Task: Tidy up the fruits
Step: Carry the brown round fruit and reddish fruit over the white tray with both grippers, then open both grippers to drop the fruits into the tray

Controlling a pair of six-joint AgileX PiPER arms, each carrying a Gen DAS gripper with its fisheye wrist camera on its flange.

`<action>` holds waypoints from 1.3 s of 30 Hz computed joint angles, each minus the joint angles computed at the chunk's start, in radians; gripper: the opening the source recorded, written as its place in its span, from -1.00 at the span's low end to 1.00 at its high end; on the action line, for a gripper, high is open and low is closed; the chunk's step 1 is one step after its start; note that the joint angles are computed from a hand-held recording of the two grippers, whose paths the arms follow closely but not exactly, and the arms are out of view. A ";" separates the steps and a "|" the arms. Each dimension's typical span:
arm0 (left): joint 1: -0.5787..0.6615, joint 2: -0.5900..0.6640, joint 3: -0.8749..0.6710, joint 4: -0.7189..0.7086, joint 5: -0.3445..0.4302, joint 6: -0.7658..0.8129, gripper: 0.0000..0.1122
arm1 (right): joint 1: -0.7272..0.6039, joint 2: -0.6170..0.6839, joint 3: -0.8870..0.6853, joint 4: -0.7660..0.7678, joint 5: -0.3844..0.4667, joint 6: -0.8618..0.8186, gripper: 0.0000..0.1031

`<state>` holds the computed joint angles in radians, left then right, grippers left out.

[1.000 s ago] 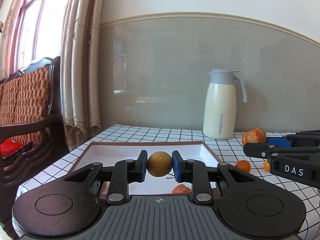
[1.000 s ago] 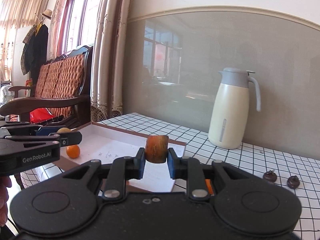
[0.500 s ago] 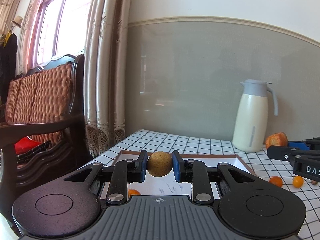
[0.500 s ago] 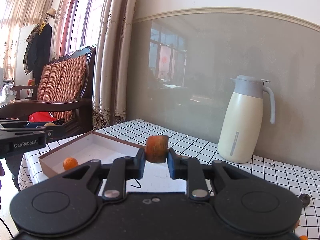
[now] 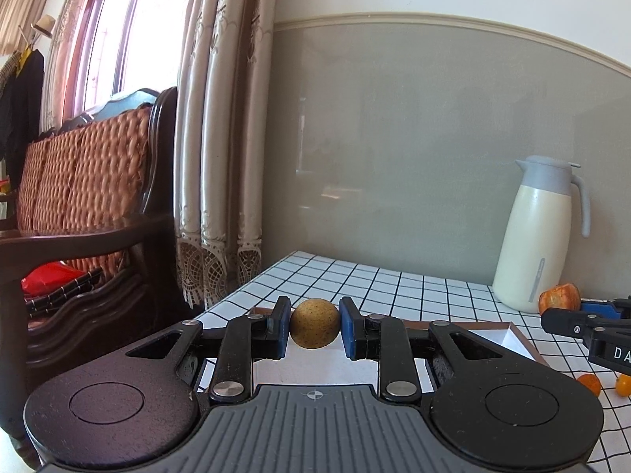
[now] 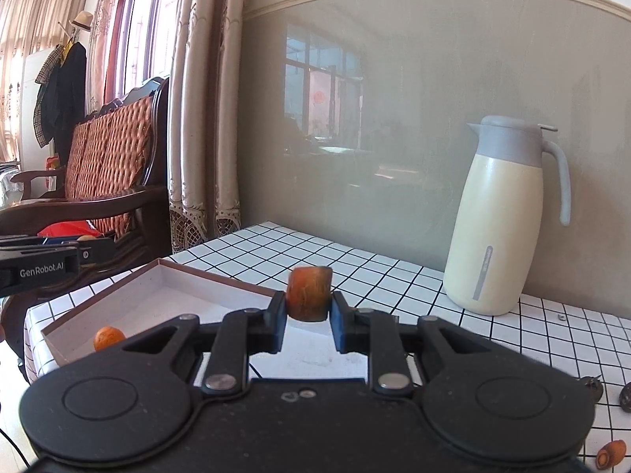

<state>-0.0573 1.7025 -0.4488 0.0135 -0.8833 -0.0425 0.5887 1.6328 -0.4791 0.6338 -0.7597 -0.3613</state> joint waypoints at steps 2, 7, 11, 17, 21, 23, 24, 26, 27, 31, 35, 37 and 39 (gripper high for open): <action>0.000 0.019 -0.029 -0.004 0.023 0.002 -0.53 | -0.018 0.016 -0.015 -0.021 0.009 0.018 -0.72; -0.006 0.054 -0.098 -0.013 0.072 0.024 -0.52 | -0.067 0.053 -0.069 -0.067 0.064 0.042 -0.72; -0.010 0.078 -0.160 -0.021 0.120 0.036 -0.52 | -0.097 0.072 -0.102 -0.094 0.098 0.051 -0.72; -0.028 0.117 -0.225 -0.087 0.171 0.082 -0.52 | -0.153 0.108 -0.163 -0.140 0.166 0.086 -0.72; -0.041 0.142 -0.270 -0.150 0.206 0.129 -0.52 | -0.196 0.121 -0.215 -0.203 0.240 0.131 -0.72; -0.033 0.146 -0.293 -0.116 0.247 0.094 -0.52 | -0.210 0.131 -0.245 -0.215 0.274 0.124 -0.72; -0.031 0.148 -0.299 -0.111 0.249 0.088 -0.52 | -0.212 0.136 -0.261 -0.202 0.293 0.102 -0.72; -0.040 0.154 -0.301 -0.140 0.235 0.109 -0.52 | -0.218 0.145 -0.282 -0.174 0.323 0.063 -0.72; -0.040 0.158 -0.301 -0.136 0.227 0.105 -0.52 | -0.217 0.148 -0.294 -0.138 0.346 0.015 -0.70; -0.066 0.165 -0.250 -0.229 0.084 0.137 0.74 | -0.164 0.147 -0.228 0.012 0.121 -0.093 0.75; -0.073 0.147 -0.209 -0.237 0.018 0.137 0.75 | -0.181 0.136 -0.196 -0.024 0.071 -0.039 0.84; -0.076 0.147 -0.199 -0.234 0.011 0.143 0.75 | -0.191 0.132 -0.187 -0.041 0.075 -0.014 0.83; -0.079 0.146 -0.186 -0.237 0.002 0.150 0.76 | -0.187 0.129 -0.179 -0.033 0.063 -0.020 0.83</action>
<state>-0.1358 1.8489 -0.6348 -0.2232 -0.8812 0.1079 0.4016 1.7622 -0.6579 0.6012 -0.6969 -0.3816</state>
